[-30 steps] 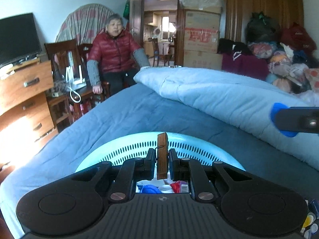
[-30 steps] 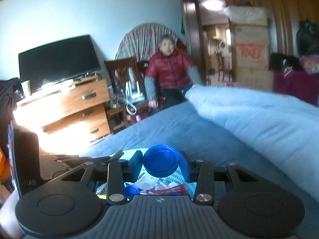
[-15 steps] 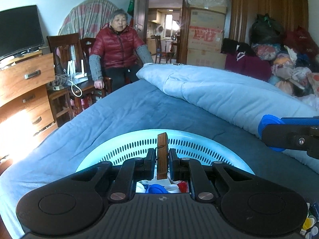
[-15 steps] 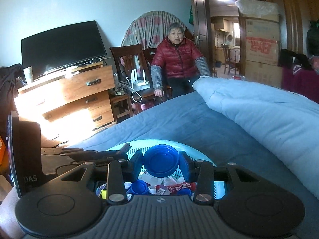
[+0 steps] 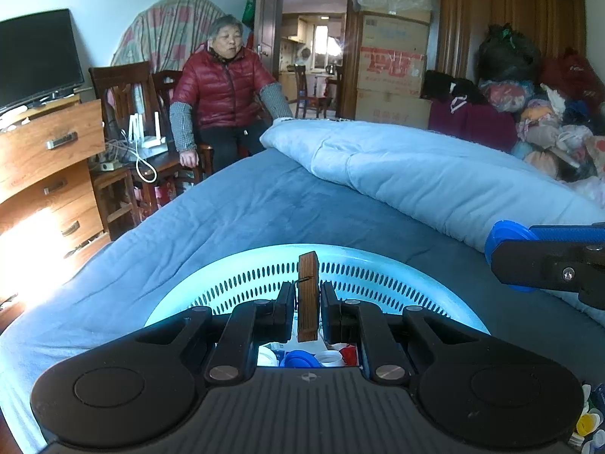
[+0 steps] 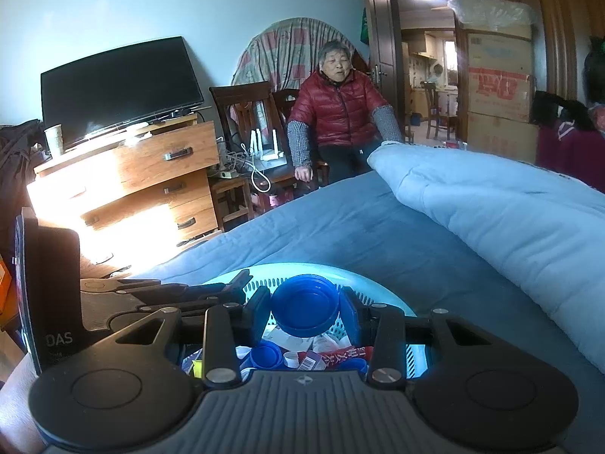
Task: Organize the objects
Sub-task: 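Carry the blue cap and clothespin over the basket and open both tools, then grasp another clothespin with the right tool while the left tool grasps a translucent cap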
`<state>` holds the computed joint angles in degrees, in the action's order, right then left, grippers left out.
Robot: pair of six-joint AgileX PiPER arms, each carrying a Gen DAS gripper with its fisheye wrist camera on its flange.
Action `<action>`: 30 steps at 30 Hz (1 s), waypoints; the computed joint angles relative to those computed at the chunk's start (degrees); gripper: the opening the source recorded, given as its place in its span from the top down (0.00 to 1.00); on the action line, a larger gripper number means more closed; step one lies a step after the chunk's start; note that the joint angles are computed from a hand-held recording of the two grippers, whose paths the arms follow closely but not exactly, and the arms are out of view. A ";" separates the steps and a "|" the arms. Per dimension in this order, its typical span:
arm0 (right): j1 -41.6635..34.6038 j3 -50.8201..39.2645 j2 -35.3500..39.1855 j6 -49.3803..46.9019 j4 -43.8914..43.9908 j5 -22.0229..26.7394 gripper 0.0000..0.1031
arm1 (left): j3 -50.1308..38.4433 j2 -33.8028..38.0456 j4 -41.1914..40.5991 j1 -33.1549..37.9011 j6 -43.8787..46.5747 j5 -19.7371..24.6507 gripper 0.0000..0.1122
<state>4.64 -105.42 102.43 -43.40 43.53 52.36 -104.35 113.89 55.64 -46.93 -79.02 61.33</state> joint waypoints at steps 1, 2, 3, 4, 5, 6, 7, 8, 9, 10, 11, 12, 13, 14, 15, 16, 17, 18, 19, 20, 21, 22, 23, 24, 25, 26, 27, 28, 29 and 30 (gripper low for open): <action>-0.01 -0.03 0.11 -0.09 0.10 -0.01 0.59 | 0.45 -0.12 0.11 0.12 -0.27 -0.22 0.85; 0.03 0.06 0.05 0.00 0.07 -0.09 0.59 | 0.43 -0.09 0.10 0.14 -0.28 -0.10 0.85; 0.01 0.06 0.05 -0.05 0.12 -0.03 0.59 | 0.37 0.03 0.11 0.22 -0.31 -0.04 0.85; 0.05 0.13 0.11 -0.14 0.24 -0.07 0.59 | -0.07 0.25 0.08 0.18 -0.21 0.31 0.84; 0.12 0.28 0.08 -0.26 0.35 -0.12 0.59 | -0.26 0.38 0.20 0.11 -0.29 0.58 0.83; 0.28 0.41 0.02 -0.30 0.40 -0.23 0.58 | -0.70 0.68 0.33 -0.02 -0.41 0.87 0.82; 0.39 0.73 -0.08 -0.76 0.66 -0.46 0.58 | -0.53 0.60 0.60 -0.02 -0.65 0.85 0.75; 0.58 1.44 -0.49 -1.37 0.73 -1.21 0.56 | -0.46 0.58 0.90 -0.04 -0.85 0.88 0.57; 0.85 2.11 -0.90 -1.68 0.46 -2.15 0.42 | -0.38 0.70 1.66 -0.24 -1.25 1.29 0.46; 1.00 2.78 -1.40 -1.91 0.59 -3.12 0.29 | -0.14 0.79 3.16 -0.61 -1.93 1.89 0.28; 0.50 3.65 -2.09 -2.84 1.92 -3.42 0.29 | 0.22 0.85 4.95 -1.15 -2.73 2.61 0.19; -0.37 3.69 -2.36 -3.45 3.20 -2.45 0.29 | 0.54 0.74 5.78 -1.39 -3.06 2.80 0.17; -1.94 4.87 -3.38 -5.00 5.50 -1.41 0.29 | 0.75 0.50 5.93 -1.50 -3.18 2.68 0.17; -4.55 8.25 -5.59 -8.41 9.25 -1.25 0.29 | 1.32 -0.03 5.95 -1.64 -3.62 2.19 0.17; -7.30 11.19 -7.46 -11.27 12.24 -0.99 0.27 | 2.42 -0.81 6.53 -2.03 -4.74 1.69 0.17; -10.96 15.00 -9.64 -14.75 15.75 -0.27 0.24 | 3.62 -1.71 7.29 -2.61 -6.07 1.26 0.17; -15.67 19.74 -12.16 -18.79 19.46 0.53 0.23 | 5.68 -3.10 8.52 -3.38 -8.00 0.06 0.16; -21.08 24.53 -14.54 -22.50 22.24 1.00 0.22 | 7.70 -4.35 10.04 -4.21 -9.83 -1.06 0.15; -26.63 28.51 -16.23 -25.69 23.88 1.90 0.22 | 9.69 -5.48 12.15 -5.61 -11.76 -1.56 0.12; -31.72 31.46 -16.96 -28.01 24.40 2.75 0.22 | 11.10 -6.29 14.20 -7.37 -13.35 -1.52 0.11; -36.81 34.00 -17.09 -29.74 23.99 3.32 0.23 | 12.16 -6.93 15.73 -8.92 -14.69 -1.73 0.11; -42.49 36.85 -16.79 -31.37 22.06 2.72 0.27 | 13.27 -7.55 17.26 -10.51 -16.26 -2.14 0.11; -46.24 38.74 -16.15 -32.11 19.65 1.31 0.30 | 13.90 -7.82 18.80 -12.35 -18.10 -2.25 0.10; -49.46 40.55 -15.26 -32.55 16.92 -0.39 0.38 | 14.25 -7.75 20.21 -13.86 -19.95 -2.50 0.09; -53.11 42.69 -13.89 -33.51 14.20 -2.05 0.43 | 14.77 -7.60 21.91 -15.42 -21.99 -3.06 0.08; -55.64 44.38 -12.82 -34.83 12.70 -2.99 0.45 | 14.64 -6.97 23.17 -16.85 -23.38 -3.78 0.08; -57.68 46.07 -11.83 -36.80 11.80 -3.69 0.46 | 13.90 -6.05 23.34 -17.78 -23.58 -4.64 0.08; -59.45 48.38 -10.91 -39.00 11.07 -5.01 0.46 | 12.77 -4.79 23.17 -18.56 -23.30 -5.65 0.08; -60.49 49.70 -9.80 -40.39 11.08 -5.48 0.46 | 11.01 -3.08 22.39 -19.20 -22.38 -6.84 0.09; -61.40 50.95 -8.91 -41.98 11.24 -5.37 0.47 | 10.29 -1.92 21.85 -19.48 -21.95 -8.03 0.09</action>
